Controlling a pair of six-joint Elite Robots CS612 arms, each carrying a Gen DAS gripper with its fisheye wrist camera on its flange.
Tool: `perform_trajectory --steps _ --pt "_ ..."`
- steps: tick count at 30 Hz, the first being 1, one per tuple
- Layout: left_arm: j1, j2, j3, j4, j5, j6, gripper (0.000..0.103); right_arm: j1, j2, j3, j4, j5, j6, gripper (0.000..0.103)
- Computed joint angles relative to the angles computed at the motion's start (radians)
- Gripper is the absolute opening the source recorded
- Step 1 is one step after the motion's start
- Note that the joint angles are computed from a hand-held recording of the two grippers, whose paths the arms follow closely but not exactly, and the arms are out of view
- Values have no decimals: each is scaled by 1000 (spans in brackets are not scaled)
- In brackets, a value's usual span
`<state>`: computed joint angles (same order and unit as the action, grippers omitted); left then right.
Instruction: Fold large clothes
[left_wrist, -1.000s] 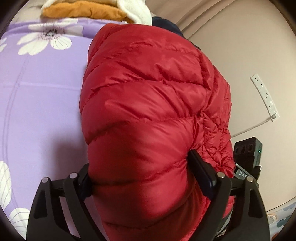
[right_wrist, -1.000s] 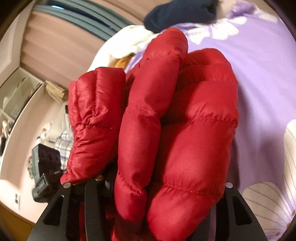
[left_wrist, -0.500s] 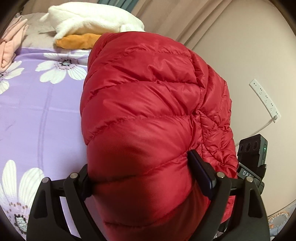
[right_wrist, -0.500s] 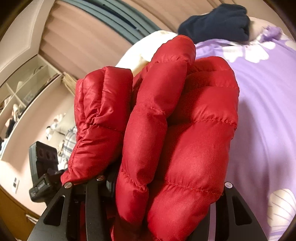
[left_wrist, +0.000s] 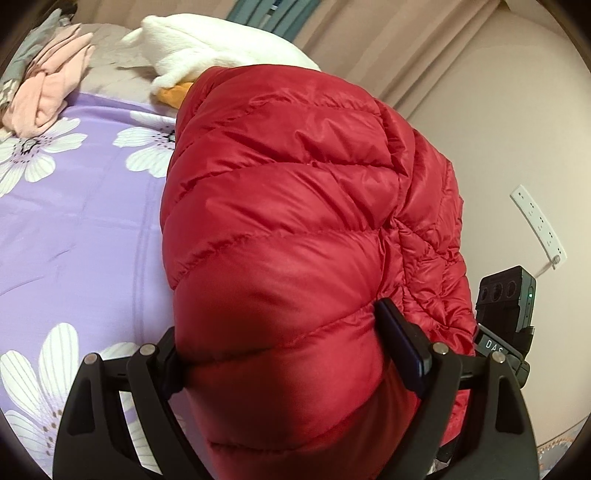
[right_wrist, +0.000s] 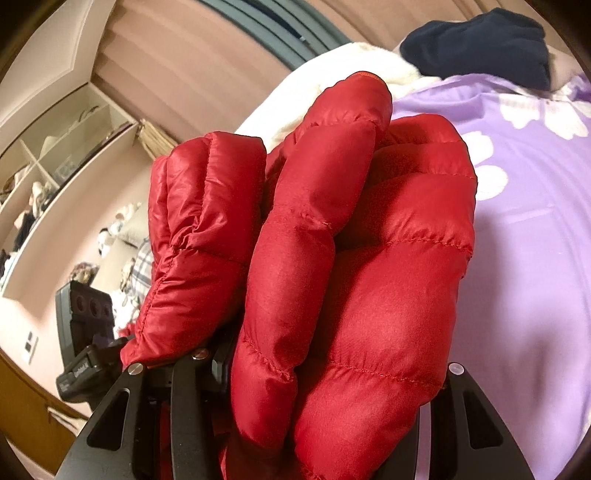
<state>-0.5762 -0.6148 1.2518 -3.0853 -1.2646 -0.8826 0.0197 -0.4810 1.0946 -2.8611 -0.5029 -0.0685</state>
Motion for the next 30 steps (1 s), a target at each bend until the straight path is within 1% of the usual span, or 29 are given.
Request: perform_trajectory --steps 3,7,12,17,25,30 --pt "3 9 -4 0 3 -21 89 13 11 -39 50 -8 -21 51" --pt "12 -4 32 -15 7 -45 89 33 38 -103 111 -17 -38 51" --pt "21 -9 61 -24 8 -73 89 49 69 -178 188 -29 -58 51" --pt "27 -8 67 -31 2 -87 89 60 85 -225 240 -42 -76 51" --pt "32 -1 61 -14 -16 -111 89 65 86 -235 286 -61 -96 51" --pt "33 0 58 -11 -16 -111 89 68 73 -219 282 -65 -92 51"
